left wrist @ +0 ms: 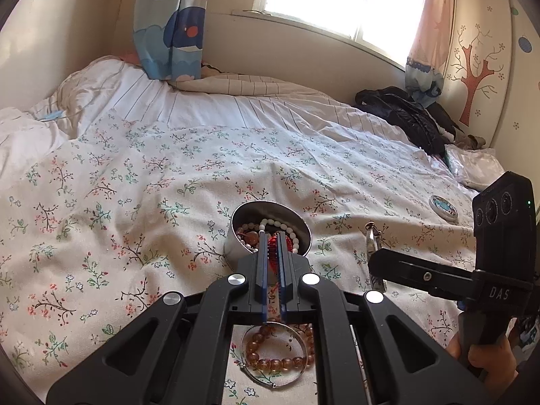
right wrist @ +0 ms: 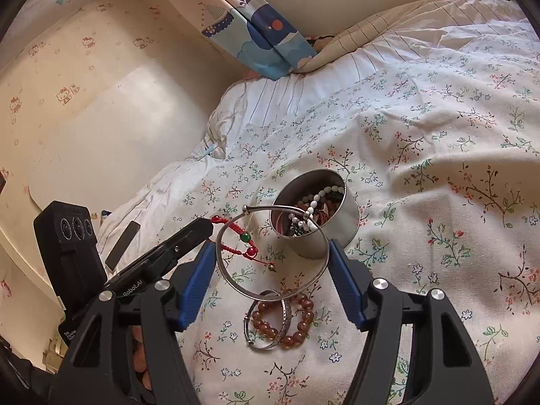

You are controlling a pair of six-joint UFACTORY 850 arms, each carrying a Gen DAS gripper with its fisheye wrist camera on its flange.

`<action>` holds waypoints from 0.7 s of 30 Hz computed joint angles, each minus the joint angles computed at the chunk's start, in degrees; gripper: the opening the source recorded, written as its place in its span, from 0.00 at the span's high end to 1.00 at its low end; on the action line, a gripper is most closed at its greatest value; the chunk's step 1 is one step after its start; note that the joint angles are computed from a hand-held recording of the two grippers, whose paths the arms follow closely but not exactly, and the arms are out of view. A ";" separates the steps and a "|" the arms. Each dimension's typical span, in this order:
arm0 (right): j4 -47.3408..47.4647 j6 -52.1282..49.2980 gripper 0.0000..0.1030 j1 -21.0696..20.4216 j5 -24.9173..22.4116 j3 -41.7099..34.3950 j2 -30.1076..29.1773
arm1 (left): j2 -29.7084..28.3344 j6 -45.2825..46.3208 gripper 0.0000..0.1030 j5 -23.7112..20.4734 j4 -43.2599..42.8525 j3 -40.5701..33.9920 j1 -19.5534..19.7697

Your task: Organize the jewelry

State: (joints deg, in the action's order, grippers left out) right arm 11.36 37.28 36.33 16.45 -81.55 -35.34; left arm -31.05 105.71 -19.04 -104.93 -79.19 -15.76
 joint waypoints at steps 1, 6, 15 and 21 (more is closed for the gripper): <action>-0.58 0.72 0.37 -0.08 0.29 0.01 -0.02 | -0.03 0.47 0.95 0.06 -0.43 -0.06 -0.04; -3.09 4.07 0.37 -0.41 1.80 0.23 -0.02 | -0.29 2.01 0.95 0.25 -2.23 -0.57 -0.12; -3.85 4.61 0.37 -0.82 1.66 -1.77 -1.01 | -1.32 3.56 0.95 -0.08 -5.42 -2.43 -0.12; -5.26 5.44 0.37 -1.22 1.08 -3.49 -2.11 | -2.10 3.16 0.95 -0.08 -5.79 -3.65 -0.16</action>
